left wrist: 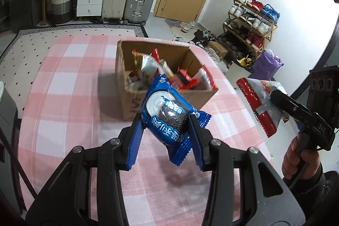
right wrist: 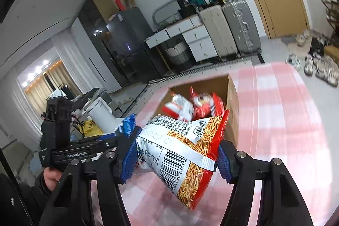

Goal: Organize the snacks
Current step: 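Lift both held snacks and carry them over the cardboard box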

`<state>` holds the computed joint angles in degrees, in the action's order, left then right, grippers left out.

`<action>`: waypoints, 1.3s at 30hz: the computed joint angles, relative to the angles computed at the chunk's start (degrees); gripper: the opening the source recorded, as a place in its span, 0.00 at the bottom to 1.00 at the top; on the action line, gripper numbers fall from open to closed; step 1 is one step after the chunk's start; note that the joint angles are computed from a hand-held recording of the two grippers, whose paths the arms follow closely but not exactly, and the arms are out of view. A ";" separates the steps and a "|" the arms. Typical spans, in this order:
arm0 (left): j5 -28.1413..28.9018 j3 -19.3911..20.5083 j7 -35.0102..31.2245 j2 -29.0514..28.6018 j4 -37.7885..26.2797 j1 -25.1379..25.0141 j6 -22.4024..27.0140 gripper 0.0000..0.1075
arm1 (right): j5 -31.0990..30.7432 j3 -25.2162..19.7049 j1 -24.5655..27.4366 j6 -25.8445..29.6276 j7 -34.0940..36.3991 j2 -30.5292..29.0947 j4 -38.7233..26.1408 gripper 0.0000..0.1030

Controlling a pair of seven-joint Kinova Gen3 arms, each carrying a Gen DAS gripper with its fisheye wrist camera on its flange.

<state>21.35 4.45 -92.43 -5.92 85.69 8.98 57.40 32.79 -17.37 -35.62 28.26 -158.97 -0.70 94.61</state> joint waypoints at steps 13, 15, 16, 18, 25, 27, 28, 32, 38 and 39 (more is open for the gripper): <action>-11.03 3.42 5.04 5.65 -13.78 2.17 2.22 0.36 | -11.29 2.52 1.44 4.53 18.61 2.58 -12.16 0.62; -12.31 3.46 5.76 7.26 -16.17 2.53 3.12 0.36 | -11.45 2.97 0.89 6.68 21.06 4.06 -15.57 0.62; -12.69 3.43 5.71 7.93 -17.15 2.67 3.37 0.36 | -11.65 3.27 0.55 7.30 21.96 4.54 -16.75 0.62; -12.78 3.30 5.58 9.50 -19.39 2.76 4.12 0.36 | -11.20 4.10 -0.27 8.05 22.82 6.02 -19.40 0.62; -12.89 3.02 5.82 16.13 -28.48 3.16 7.32 0.36 | -15.20 6.84 -0.79 10.22 27.29 10.20 -25.63 0.62; -12.57 3.00 5.51 18.32 -31.40 3.03 8.58 0.36 | -16.58 7.44 -0.69 11.44 29.37 11.91 -28.27 0.62; -12.34 2.97 5.45 19.27 -32.63 2.93 9.16 0.36 | -17.23 7.80 -0.67 12.03 30.35 12.98 -29.87 0.62; -12.22 2.82 5.25 22.81 -36.61 3.03 10.48 0.36 | -19.94 9.19 -0.37 13.54 33.24 15.63 -33.48 0.62; -11.56 2.91 4.66 27.44 -39.69 3.28 11.51 0.36 | -22.94 10.78 0.24 14.45 35.74 19.13 -36.40 0.62; -11.24 2.99 4.48 28.33 -40.17 3.15 11.73 0.36 | -23.28 11.01 0.32 14.69 36.02 19.96 -36.98 0.62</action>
